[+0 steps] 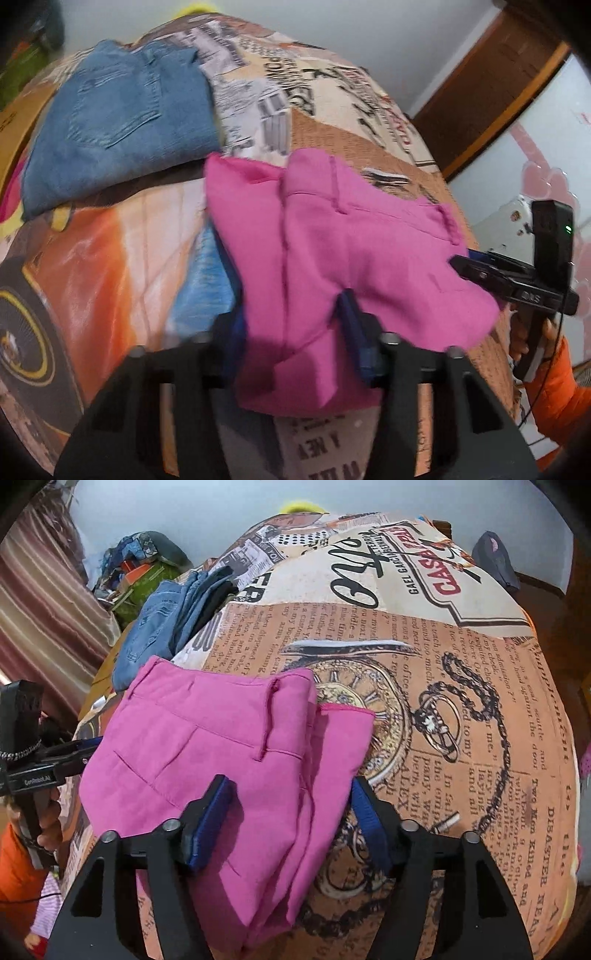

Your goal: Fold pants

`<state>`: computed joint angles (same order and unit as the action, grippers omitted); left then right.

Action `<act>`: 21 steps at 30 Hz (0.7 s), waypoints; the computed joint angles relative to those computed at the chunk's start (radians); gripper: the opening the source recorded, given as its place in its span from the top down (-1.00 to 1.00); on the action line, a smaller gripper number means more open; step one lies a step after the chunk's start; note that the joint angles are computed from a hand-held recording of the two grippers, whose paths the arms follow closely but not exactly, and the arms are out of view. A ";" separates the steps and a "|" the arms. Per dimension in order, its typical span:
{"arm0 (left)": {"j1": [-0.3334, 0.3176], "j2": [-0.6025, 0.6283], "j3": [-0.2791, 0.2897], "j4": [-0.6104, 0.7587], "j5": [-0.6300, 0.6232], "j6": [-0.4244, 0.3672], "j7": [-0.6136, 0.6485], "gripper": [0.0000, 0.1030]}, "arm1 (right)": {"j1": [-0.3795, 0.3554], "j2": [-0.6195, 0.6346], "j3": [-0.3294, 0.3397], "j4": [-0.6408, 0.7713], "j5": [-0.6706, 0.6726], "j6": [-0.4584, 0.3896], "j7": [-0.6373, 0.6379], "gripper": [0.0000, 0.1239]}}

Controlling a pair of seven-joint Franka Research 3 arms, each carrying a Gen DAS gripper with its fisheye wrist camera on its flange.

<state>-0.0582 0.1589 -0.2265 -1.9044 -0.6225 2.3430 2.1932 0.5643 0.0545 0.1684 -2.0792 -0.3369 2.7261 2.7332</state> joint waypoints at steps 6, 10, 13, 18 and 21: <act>-0.026 -0.031 -0.007 -0.026 0.052 0.062 0.018 0.74 | 0.004 0.007 -0.004 0.014 -0.020 0.009 -0.004 0.50; -0.034 -0.054 -0.003 -0.037 0.049 0.093 0.036 0.80 | 0.008 -0.011 -0.008 0.020 -0.104 -0.020 0.042 0.72; -0.040 -0.074 0.001 -0.042 0.028 0.118 0.057 0.81 | 0.000 -0.020 -0.001 0.032 -0.142 -0.032 0.055 0.75; -0.045 -0.104 0.015 -0.041 -0.004 0.164 0.090 0.81 | 0.004 -0.010 0.009 0.101 -0.228 -0.087 0.068 0.76; -0.044 -0.113 0.027 -0.023 -0.026 0.182 0.106 0.81 | 0.008 0.005 0.005 0.150 -0.270 -0.102 0.070 0.76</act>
